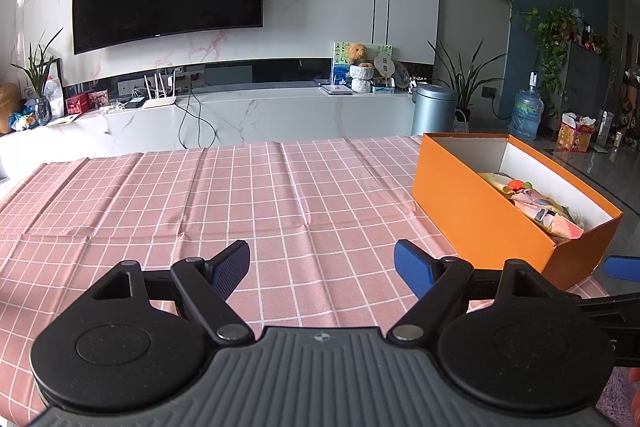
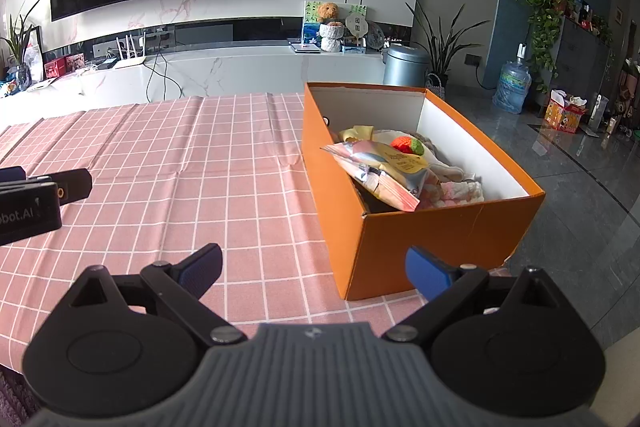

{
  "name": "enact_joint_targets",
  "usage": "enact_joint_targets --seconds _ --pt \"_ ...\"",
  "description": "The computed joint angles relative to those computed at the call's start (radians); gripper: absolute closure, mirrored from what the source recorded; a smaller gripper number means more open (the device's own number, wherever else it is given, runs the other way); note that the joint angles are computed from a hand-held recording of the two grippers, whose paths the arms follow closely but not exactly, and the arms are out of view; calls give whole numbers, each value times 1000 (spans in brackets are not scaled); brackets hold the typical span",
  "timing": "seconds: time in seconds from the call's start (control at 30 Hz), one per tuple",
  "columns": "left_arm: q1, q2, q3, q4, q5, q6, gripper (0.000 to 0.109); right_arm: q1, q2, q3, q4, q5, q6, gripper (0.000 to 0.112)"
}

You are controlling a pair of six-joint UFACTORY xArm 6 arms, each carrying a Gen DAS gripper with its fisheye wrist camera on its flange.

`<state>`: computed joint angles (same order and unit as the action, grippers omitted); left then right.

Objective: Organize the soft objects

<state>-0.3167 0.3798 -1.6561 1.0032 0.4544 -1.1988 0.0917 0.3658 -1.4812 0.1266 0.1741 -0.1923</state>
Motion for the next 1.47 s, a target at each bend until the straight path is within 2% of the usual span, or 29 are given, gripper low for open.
enact_joint_targets --seconds 1.47 --pt "-2 -7 6 -27 14 9 13 -2 -5 -7 53 21 -64 16"
